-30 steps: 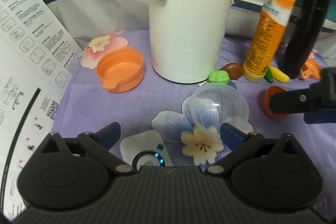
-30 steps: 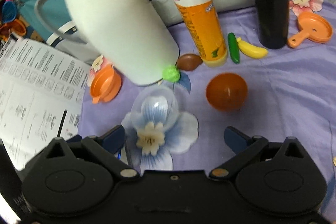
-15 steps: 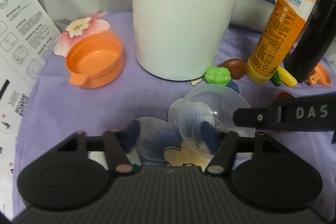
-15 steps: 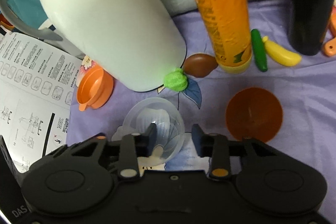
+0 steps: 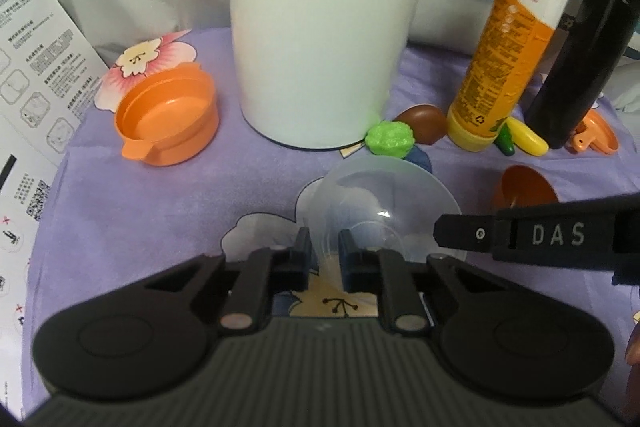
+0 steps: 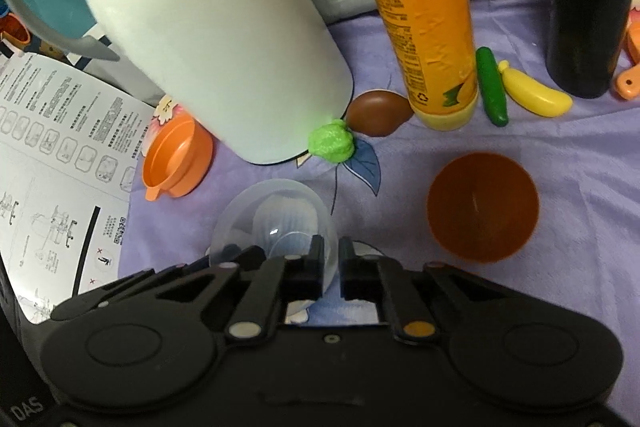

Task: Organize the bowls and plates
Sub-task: 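Carry the clear glass bowl into the blue bowl and open both grippers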

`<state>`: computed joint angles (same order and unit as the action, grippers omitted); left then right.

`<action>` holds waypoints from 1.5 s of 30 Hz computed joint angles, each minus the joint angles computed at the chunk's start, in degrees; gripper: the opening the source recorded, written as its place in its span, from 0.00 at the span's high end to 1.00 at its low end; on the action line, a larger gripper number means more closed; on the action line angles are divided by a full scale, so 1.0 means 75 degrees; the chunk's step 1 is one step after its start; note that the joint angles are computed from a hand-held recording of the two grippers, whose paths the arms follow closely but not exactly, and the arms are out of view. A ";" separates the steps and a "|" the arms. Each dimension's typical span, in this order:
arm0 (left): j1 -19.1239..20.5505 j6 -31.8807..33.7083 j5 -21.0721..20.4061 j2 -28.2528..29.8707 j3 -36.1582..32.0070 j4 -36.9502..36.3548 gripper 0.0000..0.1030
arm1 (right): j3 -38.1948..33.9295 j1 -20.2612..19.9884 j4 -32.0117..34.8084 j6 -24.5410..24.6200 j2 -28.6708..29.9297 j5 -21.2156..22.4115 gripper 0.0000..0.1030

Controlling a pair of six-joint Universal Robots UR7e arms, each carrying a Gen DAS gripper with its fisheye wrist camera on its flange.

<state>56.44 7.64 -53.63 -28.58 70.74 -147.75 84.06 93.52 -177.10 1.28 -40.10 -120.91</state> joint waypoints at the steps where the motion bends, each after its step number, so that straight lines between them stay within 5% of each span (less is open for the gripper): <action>1: -0.0037 -0.0012 0.0016 -0.0061 0.0081 -0.0031 0.87 | 0.0069 0.0029 -0.0016 -0.0004 -0.0047 -0.0016 0.93; 21: -0.1025 -0.0849 -0.0203 -0.2034 0.2753 -0.0282 0.87 | 0.3082 0.0758 -0.1569 -0.0219 -0.1825 -0.0335 0.92; 32: -0.1700 -0.1419 -0.0454 -0.2840 0.4075 -0.0282 0.87 | 0.4932 0.1067 -0.2082 0.0222 -0.2941 -0.0660 0.91; 45: -0.2125 -0.1842 -0.0685 -0.3249 0.5003 0.0146 0.86 | 0.6153 0.1189 -0.1521 0.1044 -0.3801 -0.0954 0.91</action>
